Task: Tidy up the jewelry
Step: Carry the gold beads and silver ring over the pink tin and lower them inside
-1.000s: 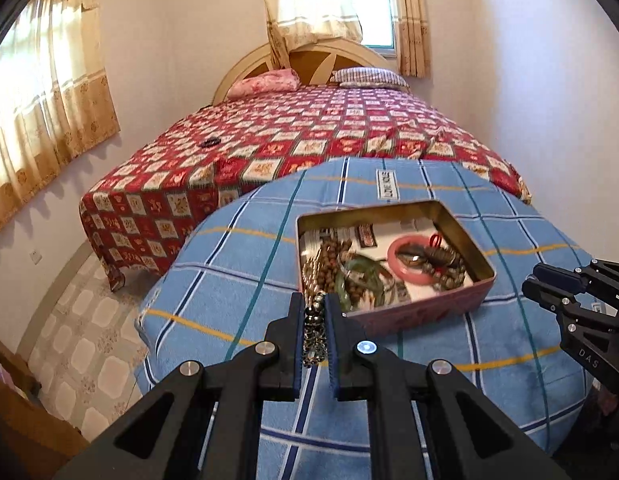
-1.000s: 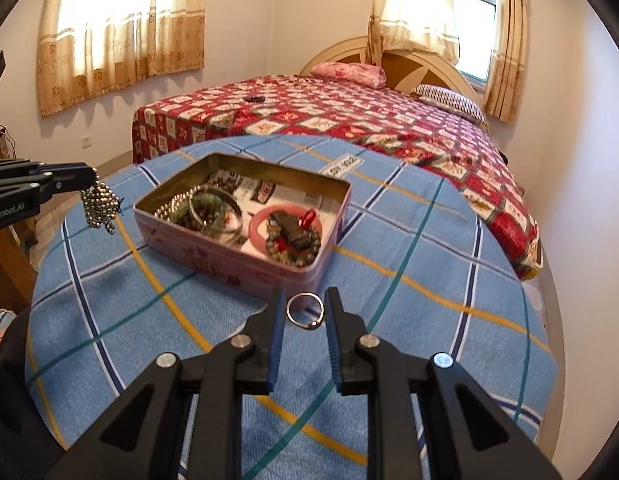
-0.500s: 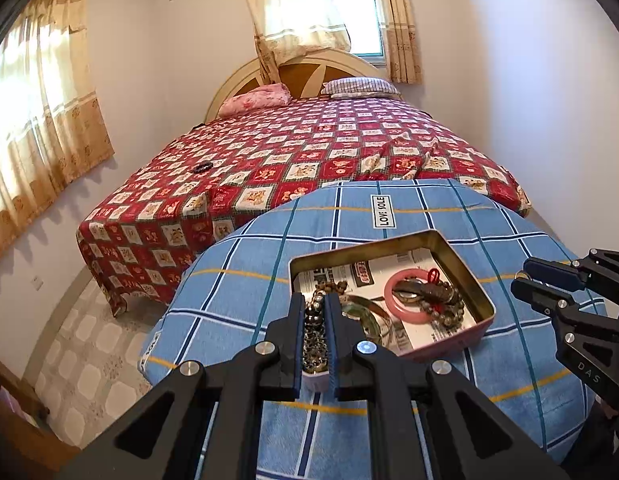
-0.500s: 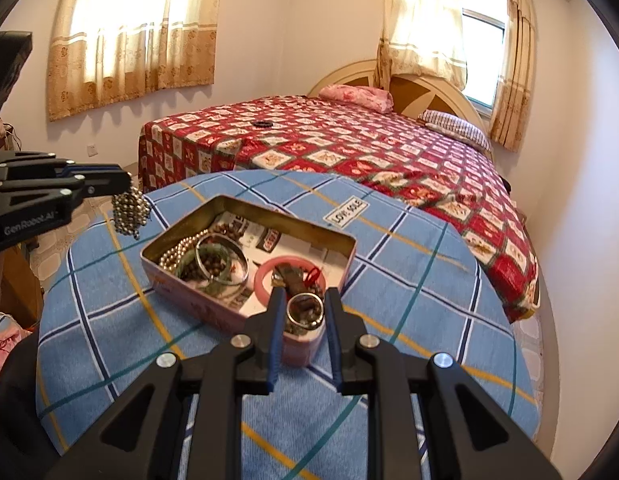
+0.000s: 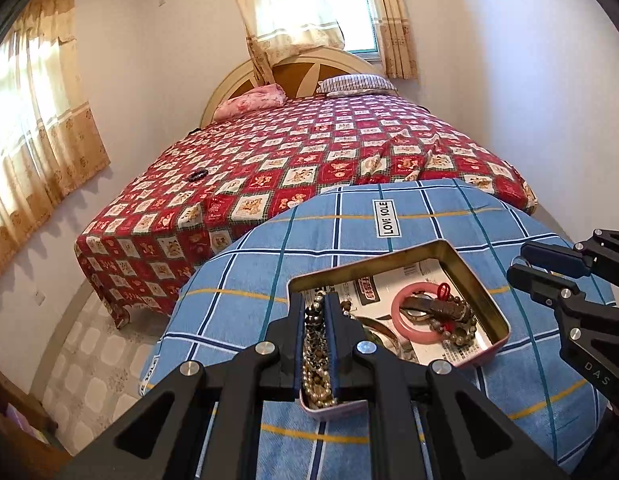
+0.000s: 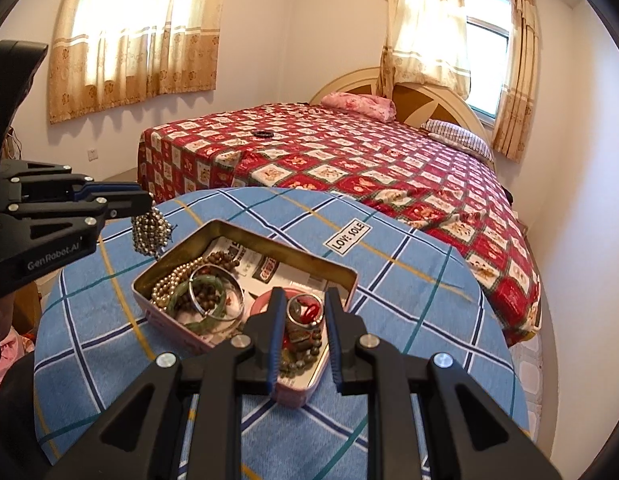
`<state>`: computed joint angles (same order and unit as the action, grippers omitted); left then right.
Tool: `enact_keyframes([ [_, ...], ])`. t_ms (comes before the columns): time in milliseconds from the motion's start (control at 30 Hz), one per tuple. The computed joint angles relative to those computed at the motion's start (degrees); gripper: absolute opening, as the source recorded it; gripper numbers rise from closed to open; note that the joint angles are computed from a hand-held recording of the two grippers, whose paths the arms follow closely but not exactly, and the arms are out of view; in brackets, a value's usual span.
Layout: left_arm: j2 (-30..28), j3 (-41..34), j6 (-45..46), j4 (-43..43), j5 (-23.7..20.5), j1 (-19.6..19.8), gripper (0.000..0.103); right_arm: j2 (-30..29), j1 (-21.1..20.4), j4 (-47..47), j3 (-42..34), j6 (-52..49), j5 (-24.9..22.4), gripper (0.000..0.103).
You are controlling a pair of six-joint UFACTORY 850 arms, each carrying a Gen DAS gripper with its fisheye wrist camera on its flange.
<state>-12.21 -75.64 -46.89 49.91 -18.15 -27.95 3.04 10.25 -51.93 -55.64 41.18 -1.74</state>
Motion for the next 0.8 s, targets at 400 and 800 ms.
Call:
enact_keyframes([
  [400, -2.96, -3.08, 3.09, -2.38, -0.52, 0.13, 0.009, -2.37, 0.11, 5.82, -2.6, -6.22, -0.59, 0.022],
  [800, -4.68, -5.22, 5.28, -3.52, -0.96, 0.36, 0.009, -4.92, 0.12, 7.04, -4.73, -7.77, -1.4, 0.022],
])
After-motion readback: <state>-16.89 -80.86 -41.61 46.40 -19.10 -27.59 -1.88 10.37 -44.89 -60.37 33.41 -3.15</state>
